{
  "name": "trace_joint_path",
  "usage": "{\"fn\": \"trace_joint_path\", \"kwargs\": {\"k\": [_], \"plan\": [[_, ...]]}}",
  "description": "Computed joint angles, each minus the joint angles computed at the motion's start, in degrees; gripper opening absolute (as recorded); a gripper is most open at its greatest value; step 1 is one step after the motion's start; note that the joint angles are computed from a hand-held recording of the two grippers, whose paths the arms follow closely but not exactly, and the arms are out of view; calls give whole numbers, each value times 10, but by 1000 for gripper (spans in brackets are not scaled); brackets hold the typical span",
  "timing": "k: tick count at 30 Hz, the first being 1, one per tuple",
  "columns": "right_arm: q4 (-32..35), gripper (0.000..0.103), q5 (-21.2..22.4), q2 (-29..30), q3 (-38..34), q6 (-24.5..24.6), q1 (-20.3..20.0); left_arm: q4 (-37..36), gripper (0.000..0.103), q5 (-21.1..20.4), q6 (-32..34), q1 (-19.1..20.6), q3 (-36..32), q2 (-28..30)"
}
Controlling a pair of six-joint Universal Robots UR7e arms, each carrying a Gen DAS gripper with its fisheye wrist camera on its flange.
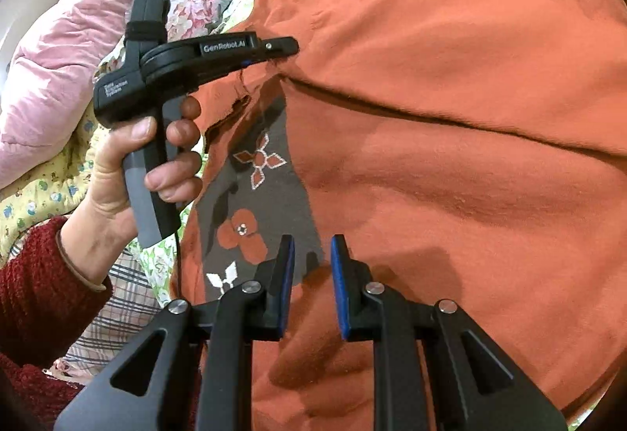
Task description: Fold small clothes
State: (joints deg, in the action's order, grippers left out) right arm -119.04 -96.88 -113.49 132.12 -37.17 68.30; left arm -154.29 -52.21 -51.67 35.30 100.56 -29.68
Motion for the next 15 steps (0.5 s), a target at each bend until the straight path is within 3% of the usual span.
{"fn": "trace_joint_path", "kwargs": {"k": [2,3,4,8,11,15], "plan": [[-7,20,-2,2,0,6,2,-4,43,-3,-2,6,-2,3],[-10,20,-5,4,0,10,5,-13,16,-4,11,7,1,3],[-18,20,-7,4,7,15,11,-8,5,-3,20,5,-5,4],[-53,20,-22,-7,8,-7,15,-4,5,42,33,-16,12,-6],[-99,24,-40,-1,-4,-2,3,34,5,27,5,-5,14,-9],[-114,25,-38,11,-28,20,-22,18,5,30,2,-13,29,-16]]}}
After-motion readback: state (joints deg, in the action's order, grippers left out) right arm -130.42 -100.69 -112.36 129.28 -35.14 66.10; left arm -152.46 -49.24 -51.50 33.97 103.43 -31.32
